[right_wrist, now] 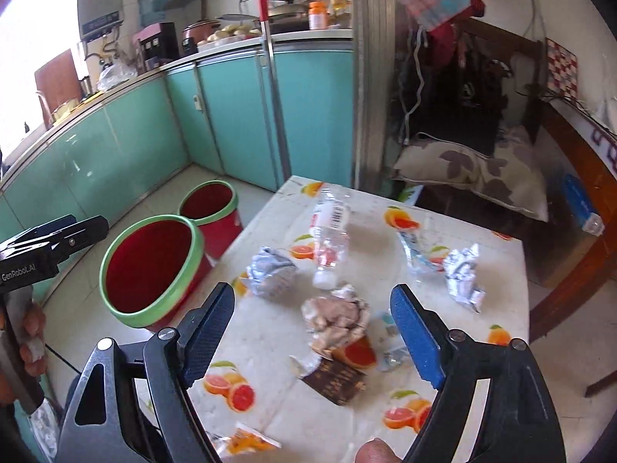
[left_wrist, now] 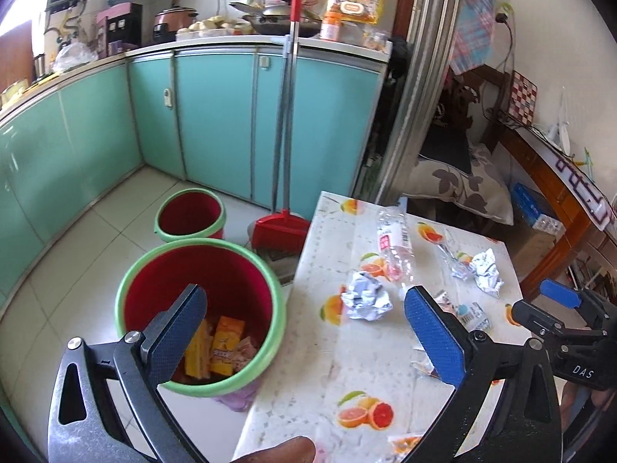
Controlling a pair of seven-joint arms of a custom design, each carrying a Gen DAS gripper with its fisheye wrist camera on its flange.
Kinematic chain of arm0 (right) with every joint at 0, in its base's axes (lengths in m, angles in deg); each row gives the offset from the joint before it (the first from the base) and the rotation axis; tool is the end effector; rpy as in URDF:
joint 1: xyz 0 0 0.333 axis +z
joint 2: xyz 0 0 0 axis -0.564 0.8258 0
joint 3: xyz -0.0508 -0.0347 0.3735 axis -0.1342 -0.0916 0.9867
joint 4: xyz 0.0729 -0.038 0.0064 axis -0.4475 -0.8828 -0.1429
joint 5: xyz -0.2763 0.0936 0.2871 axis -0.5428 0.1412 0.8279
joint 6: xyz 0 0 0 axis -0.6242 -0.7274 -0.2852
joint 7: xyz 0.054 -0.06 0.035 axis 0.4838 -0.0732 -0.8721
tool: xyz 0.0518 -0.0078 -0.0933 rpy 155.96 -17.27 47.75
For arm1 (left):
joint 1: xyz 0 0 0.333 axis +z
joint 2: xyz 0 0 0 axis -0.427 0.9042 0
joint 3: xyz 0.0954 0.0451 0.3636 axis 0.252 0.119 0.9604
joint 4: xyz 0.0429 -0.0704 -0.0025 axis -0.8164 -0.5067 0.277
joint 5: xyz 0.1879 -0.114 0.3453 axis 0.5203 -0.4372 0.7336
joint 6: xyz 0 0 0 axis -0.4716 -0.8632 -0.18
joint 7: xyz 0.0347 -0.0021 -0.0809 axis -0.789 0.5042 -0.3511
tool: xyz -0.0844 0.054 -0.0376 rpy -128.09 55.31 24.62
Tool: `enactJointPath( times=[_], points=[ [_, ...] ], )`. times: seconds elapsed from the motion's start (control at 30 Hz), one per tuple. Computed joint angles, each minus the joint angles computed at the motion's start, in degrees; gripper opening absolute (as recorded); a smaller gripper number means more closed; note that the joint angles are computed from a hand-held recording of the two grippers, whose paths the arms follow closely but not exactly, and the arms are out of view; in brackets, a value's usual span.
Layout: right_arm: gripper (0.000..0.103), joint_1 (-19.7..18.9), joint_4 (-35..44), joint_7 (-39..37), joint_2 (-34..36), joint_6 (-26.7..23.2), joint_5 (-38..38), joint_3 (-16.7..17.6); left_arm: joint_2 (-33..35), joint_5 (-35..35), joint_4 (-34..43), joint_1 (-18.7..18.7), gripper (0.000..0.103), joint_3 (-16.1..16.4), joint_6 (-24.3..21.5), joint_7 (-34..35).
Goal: Collect trash
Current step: 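Return to the table and grasp the crumpled silver foil with the left tool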
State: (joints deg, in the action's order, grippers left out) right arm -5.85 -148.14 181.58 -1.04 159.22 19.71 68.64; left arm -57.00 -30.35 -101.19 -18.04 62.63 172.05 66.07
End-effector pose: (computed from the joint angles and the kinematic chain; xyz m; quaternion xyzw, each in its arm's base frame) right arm 0.4506 0.3272 0.6521 -0.8015 0.4634 -0.1495 0.3472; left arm 0.3563 -0.1384 0.6603 -0.7556 0.5143 -0.2849 0.2888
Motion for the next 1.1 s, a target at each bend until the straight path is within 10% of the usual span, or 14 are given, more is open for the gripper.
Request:
enactJointPath(
  times=[0.4, 0.87, 1.1],
  points=[
    [0.083, -4.78, -8.52, -0.82, -6.97, -0.06, -0.41, -4.93, 20.79, 5.15, 10.51, -3.35, 0.103, -3.59, -0.87, -4.68],
    [0.083, -6.04, -10.58, -1.24, -6.51, 0.77, 0.20, -5.93, 35.03, 4.80, 14.63, -11.38, 0.102, 6.32, -3.67, -5.21],
    [0.083, -5.67, -9.37, -1.65, -4.15, 0.81, 0.63, -5.21, 36.02, 5.20, 14.72, -14.08, 0.058, 8.46, -5.27, -3.06]
  ],
)
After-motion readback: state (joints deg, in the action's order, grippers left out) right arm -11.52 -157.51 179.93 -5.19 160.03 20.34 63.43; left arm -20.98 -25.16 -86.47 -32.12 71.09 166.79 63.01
